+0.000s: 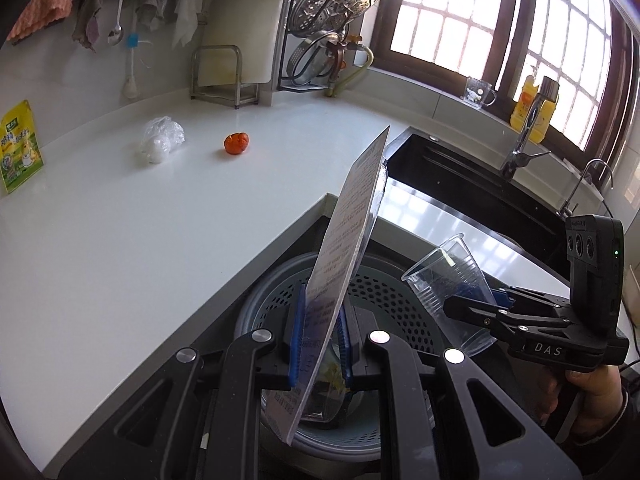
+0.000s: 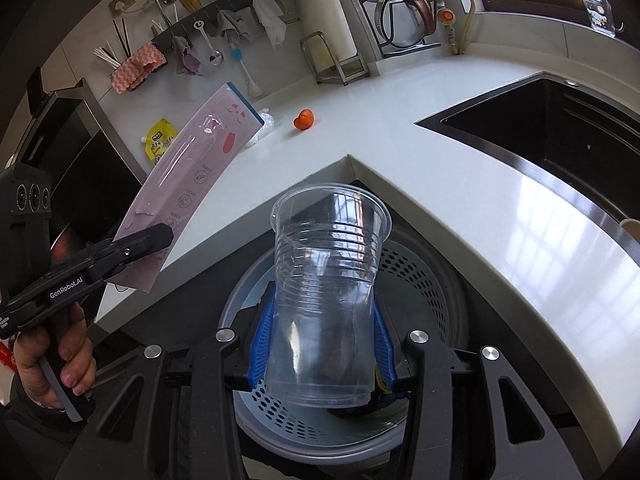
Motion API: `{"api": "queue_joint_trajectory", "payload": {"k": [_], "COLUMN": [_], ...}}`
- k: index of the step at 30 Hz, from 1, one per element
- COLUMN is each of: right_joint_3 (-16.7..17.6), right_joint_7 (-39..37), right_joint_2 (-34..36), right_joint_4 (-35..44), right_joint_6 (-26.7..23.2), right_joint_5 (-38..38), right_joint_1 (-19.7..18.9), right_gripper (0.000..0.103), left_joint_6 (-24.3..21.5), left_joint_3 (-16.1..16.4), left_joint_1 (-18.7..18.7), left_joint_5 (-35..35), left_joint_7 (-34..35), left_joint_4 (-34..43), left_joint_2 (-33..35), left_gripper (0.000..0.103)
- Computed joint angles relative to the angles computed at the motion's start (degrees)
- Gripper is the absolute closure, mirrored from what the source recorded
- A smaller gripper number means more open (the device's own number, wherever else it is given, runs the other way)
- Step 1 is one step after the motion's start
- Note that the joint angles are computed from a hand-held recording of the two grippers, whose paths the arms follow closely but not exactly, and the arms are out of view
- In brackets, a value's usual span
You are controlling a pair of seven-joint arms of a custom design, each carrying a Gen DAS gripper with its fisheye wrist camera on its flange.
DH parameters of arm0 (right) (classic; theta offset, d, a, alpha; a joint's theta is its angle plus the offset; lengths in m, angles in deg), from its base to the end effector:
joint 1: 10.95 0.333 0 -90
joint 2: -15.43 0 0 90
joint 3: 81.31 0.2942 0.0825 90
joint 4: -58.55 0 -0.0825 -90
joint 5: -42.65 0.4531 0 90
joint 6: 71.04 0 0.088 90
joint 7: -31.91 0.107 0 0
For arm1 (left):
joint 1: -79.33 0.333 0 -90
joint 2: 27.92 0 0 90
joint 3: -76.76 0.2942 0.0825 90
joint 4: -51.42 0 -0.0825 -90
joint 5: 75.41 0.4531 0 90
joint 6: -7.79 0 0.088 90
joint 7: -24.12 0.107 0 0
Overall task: Collect trash
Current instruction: 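Carry the receipt and plastic cup over the grey bin with both grippers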
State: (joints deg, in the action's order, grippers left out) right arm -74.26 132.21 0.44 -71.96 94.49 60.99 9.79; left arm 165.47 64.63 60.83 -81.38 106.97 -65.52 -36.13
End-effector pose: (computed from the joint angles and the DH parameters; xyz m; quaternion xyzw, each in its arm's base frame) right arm 0.5251 0.2596 0.5131 -0.6528 0.6255 -0.1058 0.4140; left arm 0.5452 -0.3243 0.5625 -0.5246 0.7442 -0.3812 0.1603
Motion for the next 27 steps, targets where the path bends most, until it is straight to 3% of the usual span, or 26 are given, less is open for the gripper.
{"api": "queue_joint_trajectory", "payload": {"k": [9, 27], "right_joint_3": [1.4, 1.0], "right_joint_7": [2.1, 3.6], "right_joint_2": [-0.3, -0.2], "right_joint_4": [-0.5, -1.4], "right_joint_6": [-0.1, -0.4], "right_joint_5": [-3.2, -4.1], "right_joint_1": [-1.4, -0.8], "right_gripper": [0.062, 0.061], "left_joint_6": [-0.2, -1.0], "left_joint_3": [0.2, 0.2], "left_joint_1": [-0.6, -1.1], "left_joint_5": [-1.8, -5.1], "left_joint_7": [1.4, 3.6], "left_joint_4": [-0.2, -0.8], "left_joint_2": [-0.3, 0.2], "left_gripper": [0.088, 0.088]}}
